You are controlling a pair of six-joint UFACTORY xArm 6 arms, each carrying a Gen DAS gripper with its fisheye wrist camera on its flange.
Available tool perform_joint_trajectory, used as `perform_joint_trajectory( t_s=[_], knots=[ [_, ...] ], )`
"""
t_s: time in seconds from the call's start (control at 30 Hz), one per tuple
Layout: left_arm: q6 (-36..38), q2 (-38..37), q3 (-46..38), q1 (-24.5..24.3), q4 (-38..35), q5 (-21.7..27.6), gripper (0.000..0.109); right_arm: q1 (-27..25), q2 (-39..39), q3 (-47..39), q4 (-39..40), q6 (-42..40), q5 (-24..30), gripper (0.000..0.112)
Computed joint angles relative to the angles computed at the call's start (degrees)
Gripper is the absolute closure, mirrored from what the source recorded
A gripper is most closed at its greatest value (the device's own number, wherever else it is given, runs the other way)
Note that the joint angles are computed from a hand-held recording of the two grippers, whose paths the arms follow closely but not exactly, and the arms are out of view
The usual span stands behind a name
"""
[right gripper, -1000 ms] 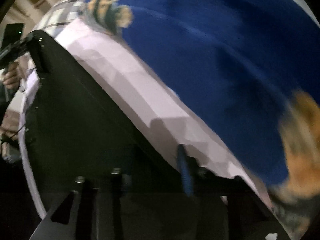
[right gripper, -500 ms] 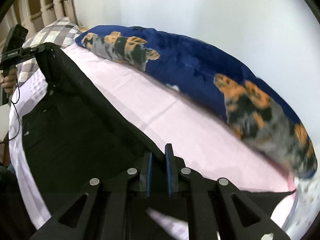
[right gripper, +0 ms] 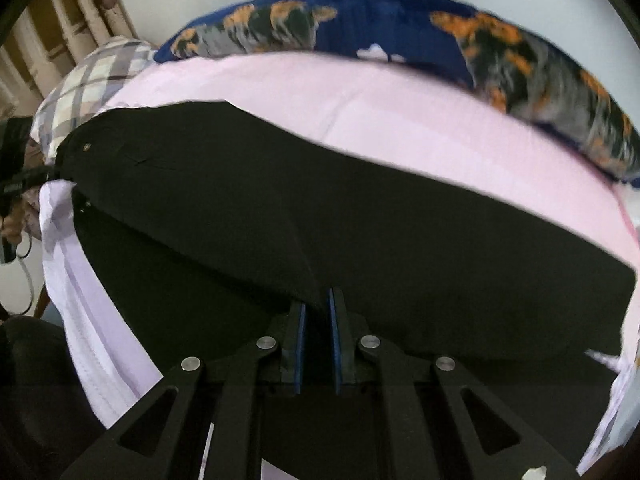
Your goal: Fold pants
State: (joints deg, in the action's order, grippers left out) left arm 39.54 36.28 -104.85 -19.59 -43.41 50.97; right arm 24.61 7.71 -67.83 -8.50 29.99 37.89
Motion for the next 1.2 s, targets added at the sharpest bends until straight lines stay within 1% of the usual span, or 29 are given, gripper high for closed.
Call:
perform_joint_trajectory(
  t_s=[0.1, 0.13, 0.2, 0.23, 0.27, 0.3, 0.33, 0.37, 0.4, 0.47, 0.5, 0.53, 0.6, 0.63, 0.67, 0.7, 0.8, 0.9, 0.97, 1.07, 1.13, 1.17, 1.2],
  knots=[
    [1.4, -2.9, 5.6, -1.6, 3.3, -4.4, 0.095, 0.7, 1.3, -0.3, -2.5, 2.5, 1.2, 0.103],
    [1.2, -3.0, 5.7, -1.7, 3.7, -4.9, 0.095, 1.1, 1.7, -0.5, -3.9, 3.8, 1.6, 0.103],
    [-0.1, -4.1, 7.2, -2.4, 6.1, -7.2, 0.090, 1.8, 2.3, -1.4, -6.4, 7.0, 2.8, 0.099],
    [-0.7, -4.2, 7.4, -2.5, 7.1, -7.4, 0.089, 2.1, 2.5, -1.9, -7.5, 8.4, 3.6, 0.095],
    [-2.1, -4.5, 7.6, -2.8, 8.8, -7.9, 0.085, 2.5, 2.3, -2.0, -8.3, 9.9, 4.0, 0.083],
    [-3.6, -5.7, 9.0, -3.0, 10.8, -8.8, 0.080, 3.0, 1.6, -1.5, -9.7, 11.9, 3.7, 0.080],
    [-4.6, -5.4, 8.3, -3.0, 11.7, -8.7, 0.077, 3.5, 0.7, -0.9, -11.3, 13.8, 3.5, 0.076],
    [-5.2, -6.7, 10.0, -2.9, 11.9, -9.3, 0.070, 3.9, -0.4, 0.2, -12.5, 15.7, 2.9, 0.072],
    [-5.8, -8.2, 11.8, -2.8, 12.0, -10.1, 0.061, 4.3, -2.1, 1.9, -13.6, 18.0, 1.5, 0.070],
    [-7.5, -10.9, 15.2, -2.3, 11.2, -11.7, 0.053, 4.9, -5.0, 4.6, -16.0, 23.0, 0.3, 0.067],
    [-8.5, -11.4, 15.8, -2.0, 10.7, -11.9, 0.052, 5.1, -6.4, 6.1, -16.5, 25.2, -0.8, 0.067],
    [-9.9, -12.1, 16.4, -1.6, 9.9, -11.7, 0.052, 5.2, -8.1, 8.0, -16.5, 27.9, -2.9, 0.067],
    [-12.7, -13.4, 17.8, -0.3, 5.7, -9.7, 0.052, 5.4, -10.2, 11.1, -16.7, 33.3, -6.8, 0.067],
    [-13.6, -13.7, 18.2, 0.2, 3.0, -8.4, 0.052, 5.4, -10.6, 12.2, -16.3, 35.0, -8.5, 0.067],
    [-14.8, -13.9, 18.6, 1.0, -0.9, -6.3, 0.052, 5.2, -11.1, 13.5, -15.9, 37.0, -11.0, 0.067],
    [-15.3, -13.9, 18.8, 1.2, -3.3, -5.2, 0.052, 5.1, -11.4, 14.9, -15.6, 39.6, -13.7, 0.067],
    [-16.1, -13.6, 19.6, 1.1, -10.5, -4.3, 0.052, 4.9, -11.0, 17.3, -14.7, 45.1, -19.6, 0.066],
    [-17.2, -12.0, 18.9, 0.5, -17.0, -4.7, 0.052, 4.1, -10.1, 19.4, -15.7, 52.6, -25.6, 0.065],
    [-18.0, -11.1, 18.3, 0.4, -19.0, -4.9, 0.052, 3.5, -10.0, 20.8, -17.8, 57.2, -28.3, 0.065],
    [-20.6, -8.9, 16.4, 0.0, -19.6, -5.9, 0.052, 2.1, -9.2, 21.6, -23.6, 66.0, -32.3, 0.065],
    [-21.1, -8.2, 16.0, -0.2, -20.7, -6.9, 0.052, 1.0, -8.4, 21.4, -29.1, 72.9, -34.2, 0.065],
    [-20.5, -8.2, 16.3, -0.4, -22.1, -7.8, 0.055, 0.7, -7.9, 21.1, -31.0, 75.1, -34.6, 0.065],
    [-19.2, -8.5, 16.9, -0.8, -23.6, -9.5, 0.067, 0.4, -7.3, 20.6, -33.1, 77.4, -34.9, 0.065]
  ],
)
